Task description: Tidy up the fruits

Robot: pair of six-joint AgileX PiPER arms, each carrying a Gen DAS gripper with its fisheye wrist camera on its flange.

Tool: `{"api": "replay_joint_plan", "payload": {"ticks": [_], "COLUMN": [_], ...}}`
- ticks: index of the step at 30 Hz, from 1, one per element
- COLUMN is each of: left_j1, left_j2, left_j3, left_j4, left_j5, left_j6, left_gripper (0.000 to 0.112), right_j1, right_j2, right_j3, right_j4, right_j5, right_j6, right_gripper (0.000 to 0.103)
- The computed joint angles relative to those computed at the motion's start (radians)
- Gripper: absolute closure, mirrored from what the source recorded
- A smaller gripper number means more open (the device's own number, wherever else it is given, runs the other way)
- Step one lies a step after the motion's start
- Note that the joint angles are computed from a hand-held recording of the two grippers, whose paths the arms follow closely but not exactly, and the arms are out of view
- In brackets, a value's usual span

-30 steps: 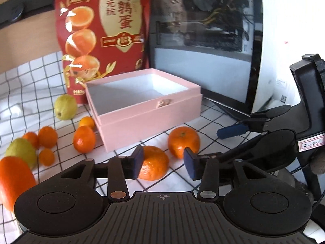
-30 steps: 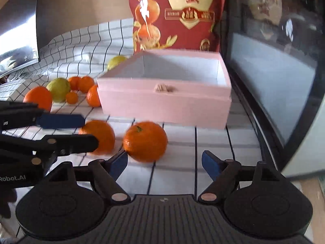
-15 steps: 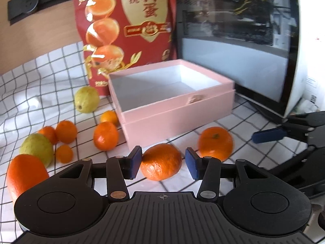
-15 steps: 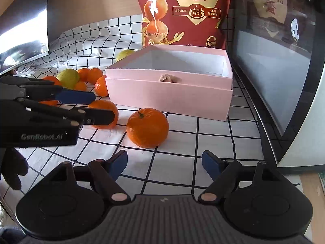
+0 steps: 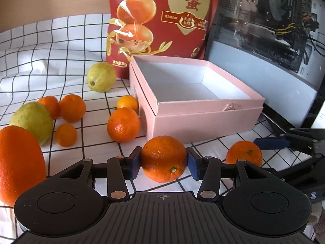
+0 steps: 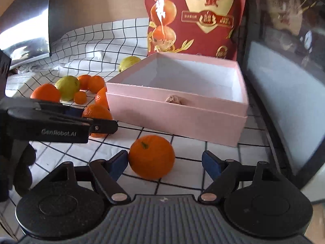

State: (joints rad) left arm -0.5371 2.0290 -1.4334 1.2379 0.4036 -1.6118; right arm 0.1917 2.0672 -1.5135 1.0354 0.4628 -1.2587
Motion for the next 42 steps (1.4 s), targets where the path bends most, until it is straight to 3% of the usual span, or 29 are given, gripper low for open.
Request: {"api": "replay_joint_plan", "payload": {"ticks": [4, 5, 6, 9, 12, 17, 20, 23, 25, 28, 30, 32, 33, 34, 35, 37, 42], "left_j1": [-0.023, -0.033, -0.043, -0.065, -0.071, -0.069, -0.045, -0.047, -0.039, 0.003, 0.056, 0.099, 0.120, 0.142, 0.154, 0.156, 0.177], "left_j2": [-0.040, -0.057, -0.076, -0.147, -0.201, -0.195, -0.173, -0.105, -0.029, 0.109, 0.192, 0.302, 0.355, 0.390, 0.406, 0.381, 0.178], "left_j3": [0.070, 0.095, 0.122, 0.199, 0.193, -0.008, -0.145, -0.308, -0.458, -0.726, -0.853, -1.025, -1.111, -1.157, -1.164, -1.056, -0.584], "left_j4": [0.122, 0.172, 0.230, 0.419, 0.438, 0.189, 0.054, -0.001, -0.105, -0.396, -0.596, -0.796, -0.896, -0.980, -1.025, -1.009, -0.986], "left_j5": [-0.009, -0.009, -0.009, -0.012, -0.022, 0.014, 0.000, 0.061, 0.112, 0.189, 0.198, 0.289, 0.346, 0.379, 0.387, 0.341, 0.003], "left_j6": [-0.111, -0.164, -0.226, -0.426, -0.434, -0.089, 0.082, 0.216, 0.371, 0.656, 0.780, 0.890, 0.954, 1.014, 1.051, 1.044, 0.965], "left_gripper": [0.060, 0.060, 0.060, 0.060, 0.060, 0.060, 0.060, 0.060, 0.060, 0.060, 0.060, 0.061, 0.061, 0.061, 0.061, 0.061, 0.061], "right_j1": [-0.004, -0.006, -0.011, -0.004, -0.004, 0.003, 0.010, 0.022, 0.033, 0.039, 0.048, 0.053, 0.049, 0.038, 0.031, 0.021, 0.044], "right_j2": [0.049, 0.045, 0.042, -0.019, -0.084, -0.151, -0.144, -0.125, -0.094, 0.001, 0.082, 0.161, 0.200, 0.218, 0.220, 0.191, 0.100], "right_j3": [-0.083, -0.079, -0.084, -0.017, 0.029, -0.004, -0.121, -0.228, -0.318, -0.508, -0.649, -0.782, -0.841, -0.860, -0.842, -0.743, -0.521], "right_j4": [-0.092, -0.078, -0.076, -0.026, 0.063, 0.187, 0.096, 0.007, -0.149, -0.425, -0.567, -0.634, -0.625, -0.607, -0.583, -0.520, -0.505], "right_j5": [0.067, 0.079, 0.112, 0.096, 0.081, 0.011, -0.033, -0.090, -0.107, -0.015, 0.066, 0.159, 0.203, 0.237, 0.231, 0.188, 0.037], "right_j6": [0.105, 0.085, 0.075, -0.031, -0.133, -0.201, -0.028, 0.090, 0.258, 0.552, 0.702, 0.778, 0.780, 0.781, 0.774, 0.707, 0.584], "right_gripper": [0.038, 0.053, 0.054, 0.055, 0.055, 0.055, 0.055, 0.055, 0.055, 0.055, 0.055, 0.053, 0.050, 0.037, 0.028, 0.027, 0.027]}}
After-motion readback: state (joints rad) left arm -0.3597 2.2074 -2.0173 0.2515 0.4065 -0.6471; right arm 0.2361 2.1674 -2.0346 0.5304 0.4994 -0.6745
